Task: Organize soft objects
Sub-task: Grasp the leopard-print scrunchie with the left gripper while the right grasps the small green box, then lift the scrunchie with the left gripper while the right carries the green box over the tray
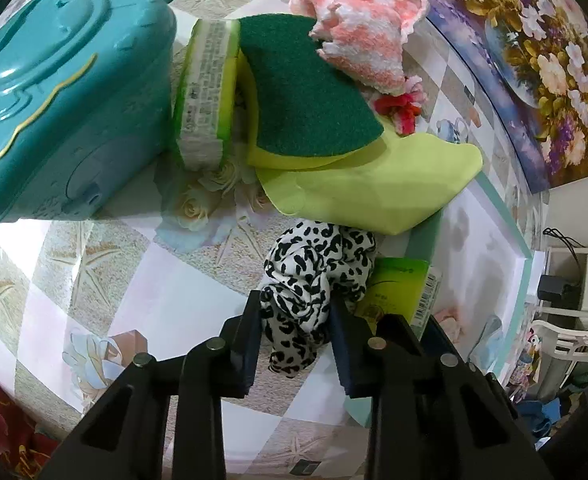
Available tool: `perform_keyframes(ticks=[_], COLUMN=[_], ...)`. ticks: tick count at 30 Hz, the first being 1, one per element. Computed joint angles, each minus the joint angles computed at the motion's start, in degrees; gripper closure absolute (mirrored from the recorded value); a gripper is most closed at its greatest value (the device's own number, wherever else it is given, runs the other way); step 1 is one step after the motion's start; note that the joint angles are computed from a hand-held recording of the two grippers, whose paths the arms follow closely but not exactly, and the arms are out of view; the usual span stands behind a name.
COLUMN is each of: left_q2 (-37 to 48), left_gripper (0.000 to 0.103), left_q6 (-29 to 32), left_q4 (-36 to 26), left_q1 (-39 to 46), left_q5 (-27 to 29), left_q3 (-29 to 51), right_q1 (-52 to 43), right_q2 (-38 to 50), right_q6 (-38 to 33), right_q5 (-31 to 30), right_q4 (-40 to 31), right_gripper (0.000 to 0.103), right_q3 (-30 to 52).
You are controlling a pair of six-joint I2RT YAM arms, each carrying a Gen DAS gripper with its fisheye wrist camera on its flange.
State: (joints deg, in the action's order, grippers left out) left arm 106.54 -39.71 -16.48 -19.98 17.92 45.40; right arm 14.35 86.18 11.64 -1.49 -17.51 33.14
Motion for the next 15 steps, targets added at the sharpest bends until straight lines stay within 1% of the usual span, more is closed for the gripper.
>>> perform_keyframes(ticks=[7, 11, 15], left_q2=[-1.93, -2.53, -4.00], left_gripper=[0.076, 0.079, 0.080], left_q6=[-0.52, -0.60, -0.48], left_q4=[-1.46, -1.63, -1.99], left_q1=[-0.77, -0.73, -0.32], left_q5=[-0.89, -1.49, -2.09], left_q3=[-0.17, -0.30, -0.92], right_q1=[0.32, -0.56, -0.86], right_q2=[-0.01, -0.34, -0.69], right_q6=[0.29, 0.57, 0.56], right_q5=[0.63, -0.56, -1.31], right_q4=[-0.17, -0.61, -1.02], right_gripper=[0.079, 0.079, 0.079], right_q3=[0.13, 0.16, 0.27])
